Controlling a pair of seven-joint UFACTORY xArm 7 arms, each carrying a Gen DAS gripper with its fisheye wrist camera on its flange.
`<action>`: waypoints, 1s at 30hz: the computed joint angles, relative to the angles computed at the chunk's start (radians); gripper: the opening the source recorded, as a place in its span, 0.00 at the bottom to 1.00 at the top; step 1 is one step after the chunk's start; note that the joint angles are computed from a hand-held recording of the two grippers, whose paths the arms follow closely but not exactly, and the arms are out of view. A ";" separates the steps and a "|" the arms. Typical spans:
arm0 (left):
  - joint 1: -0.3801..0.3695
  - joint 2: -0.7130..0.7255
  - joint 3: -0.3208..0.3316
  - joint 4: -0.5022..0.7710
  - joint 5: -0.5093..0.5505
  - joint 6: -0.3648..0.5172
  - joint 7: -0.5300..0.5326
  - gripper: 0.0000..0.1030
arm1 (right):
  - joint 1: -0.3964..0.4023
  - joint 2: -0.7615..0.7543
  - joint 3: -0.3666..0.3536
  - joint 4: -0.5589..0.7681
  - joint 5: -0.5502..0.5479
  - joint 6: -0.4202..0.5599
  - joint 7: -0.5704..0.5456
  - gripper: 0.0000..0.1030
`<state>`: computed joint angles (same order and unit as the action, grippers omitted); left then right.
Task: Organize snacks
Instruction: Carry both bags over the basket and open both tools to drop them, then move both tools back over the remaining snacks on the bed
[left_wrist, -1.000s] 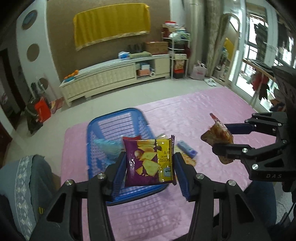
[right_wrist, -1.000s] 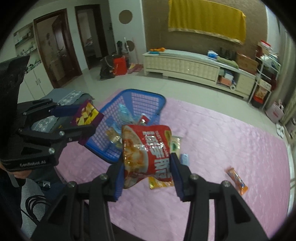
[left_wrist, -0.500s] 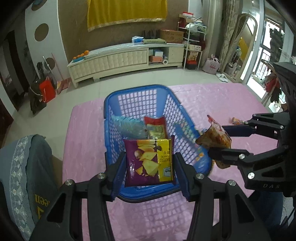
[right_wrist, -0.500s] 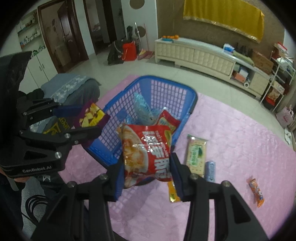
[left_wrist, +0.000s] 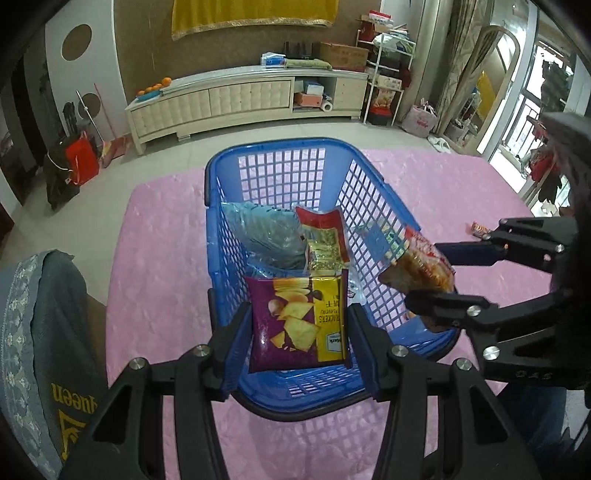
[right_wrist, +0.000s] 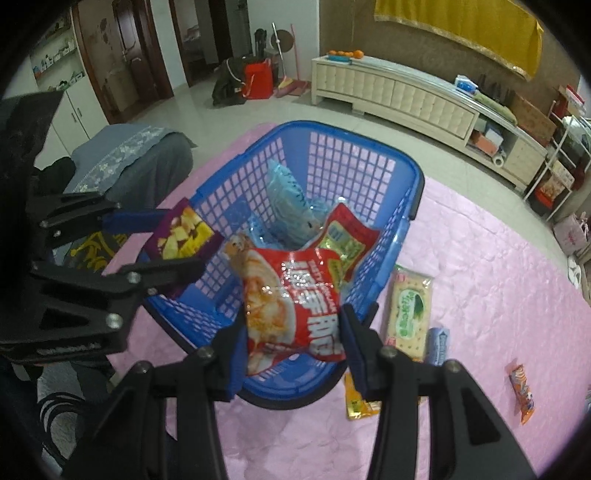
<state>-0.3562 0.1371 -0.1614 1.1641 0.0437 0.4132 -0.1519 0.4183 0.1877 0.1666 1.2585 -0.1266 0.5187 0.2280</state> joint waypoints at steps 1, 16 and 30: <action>0.006 0.003 -0.004 -0.001 -0.021 -0.006 0.016 0.48 | 0.002 0.000 -0.001 0.003 -0.006 0.006 0.003 0.49; 0.025 -0.011 -0.011 -0.034 -0.115 -0.033 0.081 0.49 | 0.027 0.028 -0.013 0.041 -0.085 0.038 0.066 0.52; 0.011 -0.066 -0.007 -0.071 -0.066 -0.058 0.040 0.78 | 0.014 -0.041 -0.017 -0.036 -0.113 0.011 0.114 0.85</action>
<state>-0.3453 0.0708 -0.1685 1.0928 -0.0226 0.3550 -0.1120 0.4322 0.1466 0.1500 1.2223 -0.2391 0.5295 0.3424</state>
